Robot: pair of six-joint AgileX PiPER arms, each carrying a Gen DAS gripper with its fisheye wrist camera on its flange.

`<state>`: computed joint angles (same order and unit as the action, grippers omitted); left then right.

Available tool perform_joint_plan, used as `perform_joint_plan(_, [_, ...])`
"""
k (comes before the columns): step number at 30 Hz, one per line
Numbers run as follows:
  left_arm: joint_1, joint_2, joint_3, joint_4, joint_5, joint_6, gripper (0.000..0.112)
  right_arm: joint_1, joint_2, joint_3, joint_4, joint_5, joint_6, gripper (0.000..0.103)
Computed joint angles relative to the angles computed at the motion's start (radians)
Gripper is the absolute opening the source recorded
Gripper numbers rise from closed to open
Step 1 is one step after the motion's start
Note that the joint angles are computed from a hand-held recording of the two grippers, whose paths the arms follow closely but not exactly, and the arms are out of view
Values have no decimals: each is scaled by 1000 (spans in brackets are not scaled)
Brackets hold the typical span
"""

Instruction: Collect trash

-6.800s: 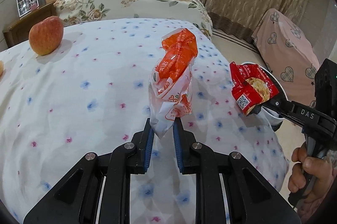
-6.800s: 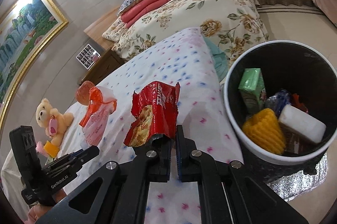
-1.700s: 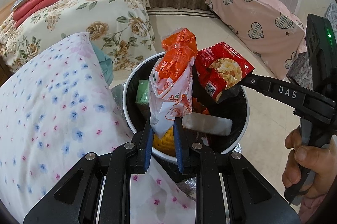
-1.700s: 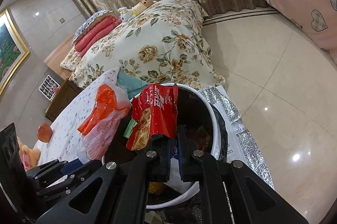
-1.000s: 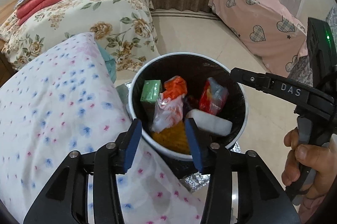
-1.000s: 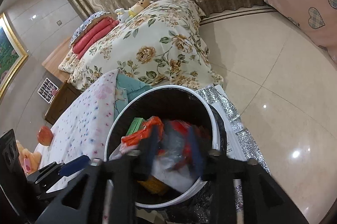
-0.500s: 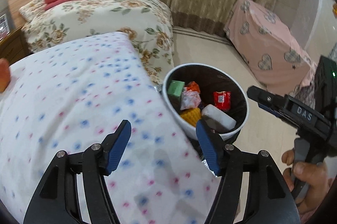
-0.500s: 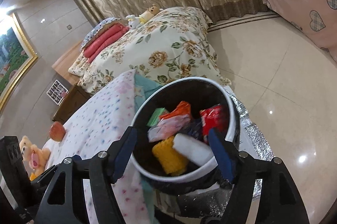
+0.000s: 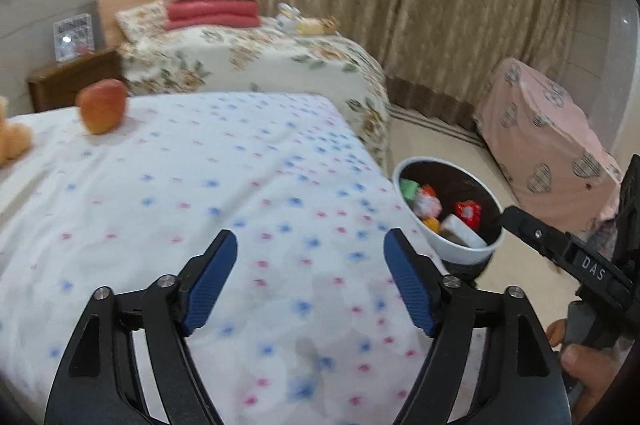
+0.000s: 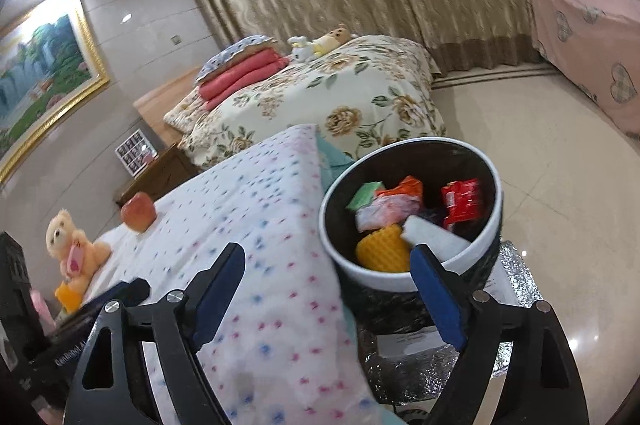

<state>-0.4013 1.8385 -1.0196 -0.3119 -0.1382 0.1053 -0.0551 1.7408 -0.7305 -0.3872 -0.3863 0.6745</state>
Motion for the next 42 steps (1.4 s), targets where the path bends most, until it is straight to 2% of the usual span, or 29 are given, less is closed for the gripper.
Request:
perform_joint_plan(1, [0, -17, 29, -68, -37, 60, 87, 11, -5, 4, 12, -5, -25, 86])
perform_joint_plan(3, [1, -41, 76, -98, -107, 77, 90, 38, -19, 6, 66, -6, -107, 88])
perform_joint_plan(4, [-2, -47, 94, -138, -141, 115, 95, 51, -28, 10, 100, -14, -155, 89])
perform_joint_plan(5, [-12, -54, 111, -219, -184, 192, 103, 66, -37, 24, 149, -34, -213, 95])
perform_joint_plan(6, [-21, -61, 132, -289, -230, 256, 103, 91, -49, 44, 232, -65, -305, 103])
perform_joint_plan(7, [-31, -65, 153, -327, -283, 289, 103, 109, -54, 56, 283, -89, -362, 103])
perform_joint_plan(9, [-30, -68, 179, -328, -331, 286, 103, 132, -49, 72, 327, -136, -424, 103])
perform_joint_plan(22, [-35, -56, 242, -360, -465, 312, 103, 160, 34, 44, 339, -176, -458, 103])
perform_joint_plan(28, [-22, -51, 235, -351, -442, 296, 103, 175, 55, 37, 367, -197, -501, 103])
perform_joint_plan(42, [-32, -40, 246, -348, -479, 282, 103, 197, 77, 42, 403, -224, -541, 103])
